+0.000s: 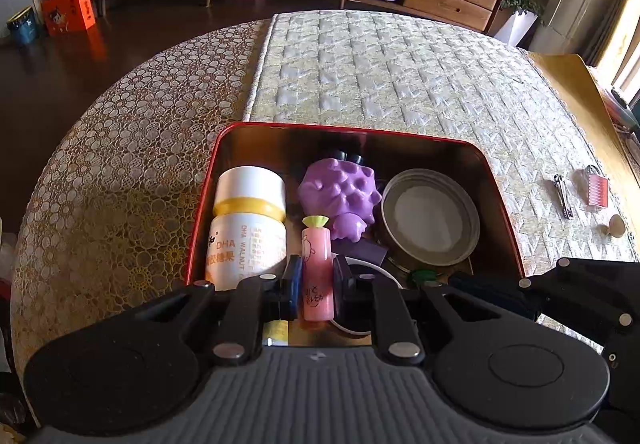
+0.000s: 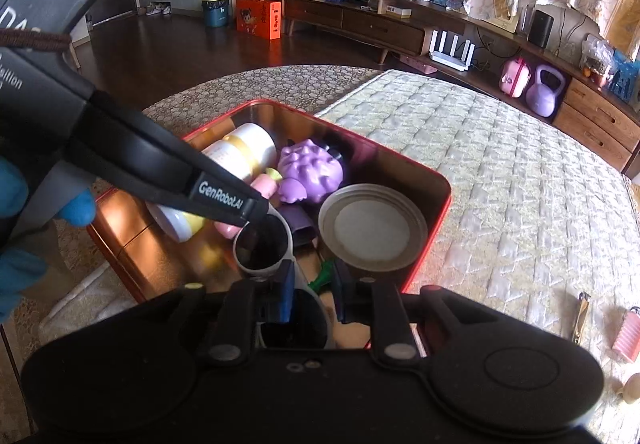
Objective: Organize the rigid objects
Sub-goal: 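Open both tools to drop pink bottle and green piece into the box, then pull both tools back from the box toward the comb and clip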
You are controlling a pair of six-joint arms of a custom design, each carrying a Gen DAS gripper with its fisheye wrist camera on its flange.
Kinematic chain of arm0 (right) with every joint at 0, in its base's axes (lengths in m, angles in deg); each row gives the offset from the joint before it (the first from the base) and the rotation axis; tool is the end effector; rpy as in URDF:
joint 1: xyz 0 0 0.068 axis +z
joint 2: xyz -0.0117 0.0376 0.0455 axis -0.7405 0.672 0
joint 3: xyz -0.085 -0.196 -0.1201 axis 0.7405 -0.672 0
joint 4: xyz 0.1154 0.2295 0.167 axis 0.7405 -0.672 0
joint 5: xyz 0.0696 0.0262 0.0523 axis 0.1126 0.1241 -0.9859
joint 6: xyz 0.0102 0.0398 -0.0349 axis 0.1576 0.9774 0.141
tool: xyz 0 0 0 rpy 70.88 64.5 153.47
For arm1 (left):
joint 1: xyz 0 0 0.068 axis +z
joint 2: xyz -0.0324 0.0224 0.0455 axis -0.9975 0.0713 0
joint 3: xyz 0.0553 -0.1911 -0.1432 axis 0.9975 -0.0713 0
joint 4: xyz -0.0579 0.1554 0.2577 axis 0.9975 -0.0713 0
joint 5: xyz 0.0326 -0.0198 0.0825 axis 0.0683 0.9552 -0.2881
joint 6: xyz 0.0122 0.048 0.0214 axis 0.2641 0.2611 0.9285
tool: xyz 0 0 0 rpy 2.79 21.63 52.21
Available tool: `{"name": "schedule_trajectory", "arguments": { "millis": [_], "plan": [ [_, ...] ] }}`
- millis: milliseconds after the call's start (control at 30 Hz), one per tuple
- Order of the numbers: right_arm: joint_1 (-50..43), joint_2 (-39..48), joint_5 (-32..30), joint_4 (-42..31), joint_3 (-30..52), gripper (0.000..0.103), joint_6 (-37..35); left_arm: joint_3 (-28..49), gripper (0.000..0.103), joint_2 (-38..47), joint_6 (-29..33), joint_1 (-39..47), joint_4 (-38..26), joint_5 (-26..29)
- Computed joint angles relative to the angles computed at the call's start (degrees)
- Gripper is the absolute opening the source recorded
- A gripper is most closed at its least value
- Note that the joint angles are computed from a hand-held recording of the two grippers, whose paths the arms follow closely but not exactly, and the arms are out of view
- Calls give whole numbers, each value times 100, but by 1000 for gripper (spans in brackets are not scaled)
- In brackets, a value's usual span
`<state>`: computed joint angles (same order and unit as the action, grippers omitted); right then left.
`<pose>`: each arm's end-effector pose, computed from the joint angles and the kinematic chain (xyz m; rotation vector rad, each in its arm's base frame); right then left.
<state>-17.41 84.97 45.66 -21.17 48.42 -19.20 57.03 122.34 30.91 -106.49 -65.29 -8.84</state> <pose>0.2228 0.1212 0.2104 -0.3126 2.3623 0.0633 0.3313 -0.1279 0.2262 0.4695 2.5442 -0.2616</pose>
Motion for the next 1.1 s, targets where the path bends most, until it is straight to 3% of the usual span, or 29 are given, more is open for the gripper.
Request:
{"name": "schedule_trajectory", "arguments": {
  "millis": [367, 1100],
  "plan": [
    [0, -626, -160, -314, -112, 29, 370, -135, 16, -270, -7, -60, -78, -143],
    [459, -2224, 153, -1349, -236, 45, 1135, -806, 17, -1762, -108, -211, -454, 114]
  ]
}}
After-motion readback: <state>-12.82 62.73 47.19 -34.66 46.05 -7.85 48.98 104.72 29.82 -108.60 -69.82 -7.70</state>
